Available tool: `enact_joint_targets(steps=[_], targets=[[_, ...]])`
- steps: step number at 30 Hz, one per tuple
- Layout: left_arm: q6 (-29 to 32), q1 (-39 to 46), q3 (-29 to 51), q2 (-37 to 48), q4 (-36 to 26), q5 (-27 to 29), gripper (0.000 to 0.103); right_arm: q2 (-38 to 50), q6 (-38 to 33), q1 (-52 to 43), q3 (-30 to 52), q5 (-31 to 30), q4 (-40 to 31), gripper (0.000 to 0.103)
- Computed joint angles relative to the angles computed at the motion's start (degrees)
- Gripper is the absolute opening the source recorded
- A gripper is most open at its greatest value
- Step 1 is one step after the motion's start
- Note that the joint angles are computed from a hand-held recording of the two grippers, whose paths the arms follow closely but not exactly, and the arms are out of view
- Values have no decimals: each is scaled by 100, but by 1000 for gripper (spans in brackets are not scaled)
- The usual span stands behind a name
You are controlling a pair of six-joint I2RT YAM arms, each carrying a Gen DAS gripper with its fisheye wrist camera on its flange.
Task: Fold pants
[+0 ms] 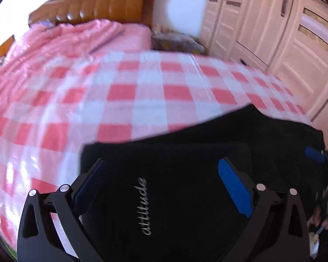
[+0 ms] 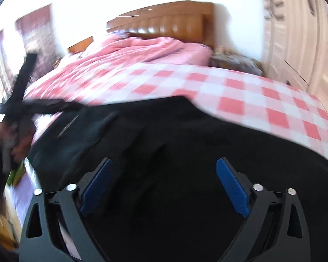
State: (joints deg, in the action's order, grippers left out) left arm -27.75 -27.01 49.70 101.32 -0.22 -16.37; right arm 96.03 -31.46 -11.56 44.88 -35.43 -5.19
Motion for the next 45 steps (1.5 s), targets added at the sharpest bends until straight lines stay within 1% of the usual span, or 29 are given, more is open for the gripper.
enact_joint_targets(steps=[1, 2, 4, 5, 6, 7, 9, 14, 18, 20, 21, 22, 23, 24, 26, 29, 30, 32, 33, 34, 36, 37, 38, 39, 40, 42, 43, 45], targets=[[24, -10, 91, 60, -75, -94, 101, 365, 118, 119, 446, 228, -109, 96], [74, 27, 247, 239, -194, -159, 101, 610, 200, 230, 710, 448, -106, 96], [99, 129, 617, 731, -496, -275, 101, 1216, 161, 444, 1375, 855, -424, 96], [117, 131, 661, 864, -532, -328, 101, 1421, 143, 522, 1563, 1111, -515, 96], [159, 95, 638, 960, -459, -434, 102, 1598, 142, 583, 1691, 1454, -550, 96], [202, 20, 561, 960, -342, -608, 102, 1768, 149, 610, 1809, 1672, -647, 97], [202, -39, 574, 961, -382, -744, 102, 1688, 131, 512, 1692, 1533, -589, 97], [247, -36, 557, 994, -303, -811, 102, 1685, 45, 452, 1598, 1588, -514, 97], [241, -122, 577, 1019, -333, -1003, 102, 1713, 42, 483, 1655, 1604, -550, 98], [129, -259, 505, 895, -370, -1311, 101, 1432, 85, 385, 1403, 1563, -468, 98], [96, -451, 276, 633, -251, -1542, 101, 1239, 42, 279, 1249, 1446, -467, 98], [111, -589, 83, 400, -146, -1562, 101, 898, -166, 52, 962, 1116, -516, 98], [98, -743, -81, 168, -107, -1573, 101, 649, -331, -121, 732, 934, -515, 98], [51, -934, -225, -45, -98, -1655, 101, 325, -543, -329, 394, 843, -453, 99], [-143, -1464, -488, -355, -60, -1898, 101, 44, -930, -629, 32, 772, -417, 99], [-394, -2070, -367, -50, -203, -1994, 101, -58, -1417, -1092, -305, 748, -427, 99], [-418, -2257, -247, 166, -299, -2136, 101, -39, -1534, -1213, -373, 732, -402, 99], [-577, -2606, 213, 879, -720, -2638, 101, 184, -1726, -1383, -497, 900, -182, 99], [-626, -2649, 203, 970, -629, -2744, 101, 268, -1792, -1561, -504, 647, -194, 99], [-722, -2620, 53, 924, -374, -2693, 101, 296, -1859, -1736, -486, 429, -290, 99], [-860, -2429, -60, 780, -313, -2288, 102, 249, -2041, -1919, -477, 256, -467, 99], [-1053, -2387, 45, 734, -614, -2258, 102, 111, -2205, -2103, -496, 143, -666, 99], [-1206, -2454, 194, 719, -943, -2417, 101, 27, -2327, -2293, -460, 5, -897, 99], [-1237, -2543, 257, 679, -1083, -2564, 101, -13, -2504, -2561, -371, -235, -1212, 99], [-1183, -2696, 344, 595, -1186, -2729, 101, 30, -2790, -2982, -204, -643, -1651, 99], [-1088, -2944, 589, 570, -1321, -2891, 101, 371, -3316, -3737, 273, -1274, -2558, 99], [-955, -3097, 850, 669, -1360, -2944, 101, 737, -3535, -4158, 665, -1506, -3118, 99], [-588, -3235, 1331, 950, -1336, -2867, 101, 1313, -3642, -4641, 1227, -1640, -3769, 99]])
